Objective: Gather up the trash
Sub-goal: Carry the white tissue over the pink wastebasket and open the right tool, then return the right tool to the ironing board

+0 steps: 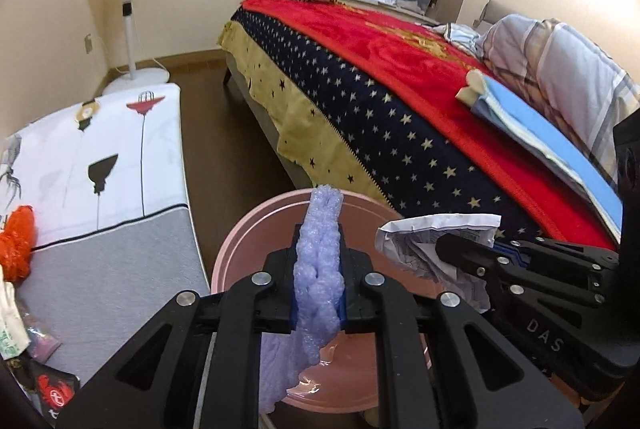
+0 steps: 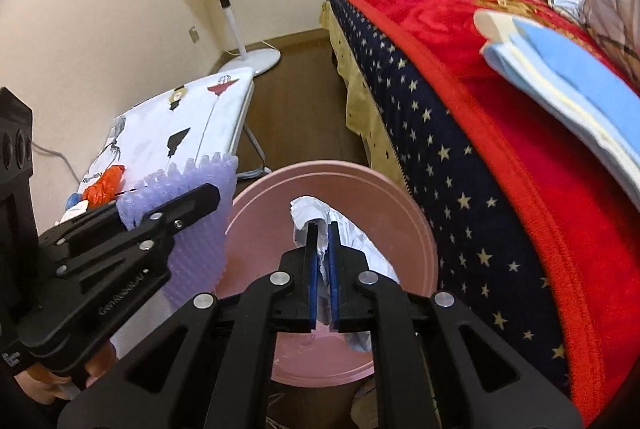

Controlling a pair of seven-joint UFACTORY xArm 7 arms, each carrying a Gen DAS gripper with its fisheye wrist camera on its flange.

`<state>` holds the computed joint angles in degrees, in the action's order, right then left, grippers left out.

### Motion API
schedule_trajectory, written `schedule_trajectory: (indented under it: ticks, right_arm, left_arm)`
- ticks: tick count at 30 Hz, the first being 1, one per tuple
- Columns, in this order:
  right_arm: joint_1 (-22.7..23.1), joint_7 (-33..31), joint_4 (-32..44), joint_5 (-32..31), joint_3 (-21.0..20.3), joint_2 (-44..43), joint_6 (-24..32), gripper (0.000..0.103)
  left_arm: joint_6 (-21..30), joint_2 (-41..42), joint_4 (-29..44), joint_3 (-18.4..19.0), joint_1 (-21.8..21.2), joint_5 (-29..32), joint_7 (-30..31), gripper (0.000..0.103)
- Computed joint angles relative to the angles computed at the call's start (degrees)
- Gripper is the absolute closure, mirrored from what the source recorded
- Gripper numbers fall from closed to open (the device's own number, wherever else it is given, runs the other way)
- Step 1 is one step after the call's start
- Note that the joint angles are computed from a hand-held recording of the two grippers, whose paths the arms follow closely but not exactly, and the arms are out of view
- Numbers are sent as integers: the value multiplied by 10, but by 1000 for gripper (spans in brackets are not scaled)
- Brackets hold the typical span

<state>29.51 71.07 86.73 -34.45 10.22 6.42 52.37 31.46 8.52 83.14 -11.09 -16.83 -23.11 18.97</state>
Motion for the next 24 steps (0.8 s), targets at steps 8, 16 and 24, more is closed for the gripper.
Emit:
schedule_trajectory:
  ticks: [8, 16, 24]
  right_arm:
    - [9, 58, 14, -26, -8, 7, 54, 42]
    - [35, 83, 45, -135, 3, 6, 83, 18]
    - [133, 91, 133, -331, 19, 49, 169, 4]
  left_arm:
    - [-35, 1, -16, 30, -19, 151, -144, 13]
    - [-43, -46, -40, 33, 3, 176, -159, 11]
    - [-75, -208, -157, 72, 43, 148, -125, 8]
